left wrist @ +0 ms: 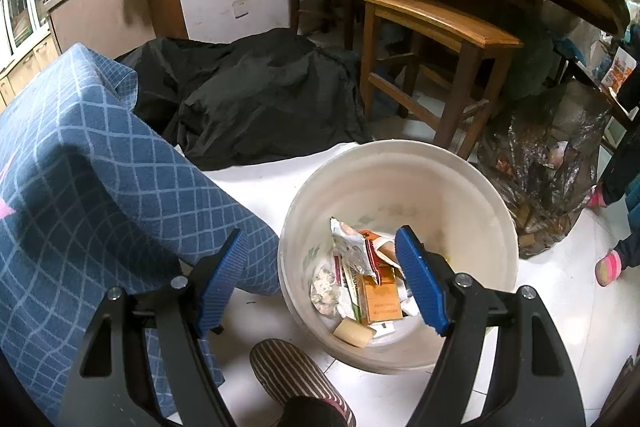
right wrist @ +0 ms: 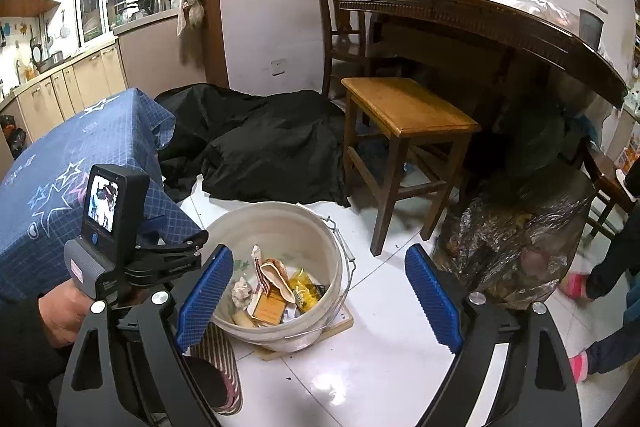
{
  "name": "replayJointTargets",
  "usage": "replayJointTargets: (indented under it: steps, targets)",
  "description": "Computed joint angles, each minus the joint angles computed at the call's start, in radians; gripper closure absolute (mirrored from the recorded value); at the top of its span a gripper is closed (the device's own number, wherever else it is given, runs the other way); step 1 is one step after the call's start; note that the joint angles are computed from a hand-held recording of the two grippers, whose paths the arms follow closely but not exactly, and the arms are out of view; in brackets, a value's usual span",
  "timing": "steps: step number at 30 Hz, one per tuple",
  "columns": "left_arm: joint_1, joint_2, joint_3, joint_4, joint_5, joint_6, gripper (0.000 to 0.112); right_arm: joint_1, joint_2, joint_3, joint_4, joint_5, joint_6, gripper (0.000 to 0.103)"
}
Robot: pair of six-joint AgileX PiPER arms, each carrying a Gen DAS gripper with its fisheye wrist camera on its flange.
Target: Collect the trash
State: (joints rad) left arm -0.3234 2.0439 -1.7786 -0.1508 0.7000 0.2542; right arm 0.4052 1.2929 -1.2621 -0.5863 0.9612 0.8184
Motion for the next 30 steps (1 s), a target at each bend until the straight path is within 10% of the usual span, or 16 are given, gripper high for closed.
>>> replayJointTargets:
  steps: [13,23,30]
  targets:
    - [0.009,-0.024,0.036,-0.059,-0.029,0.069,0.040,-0.009,0.014,0.012,-0.036,-0.027,0.057,0.010]
    - [0.026,-0.146,0.131,-0.014,-0.213,-0.032,0.040,-0.092,0.070,0.039,-0.087,-0.134,0.117,0.010]
    - [0.108,-0.203,0.003,0.217,-0.108,-0.264,0.040,-0.047,0.257,-0.194,-0.048,-0.210,0.018,0.009]
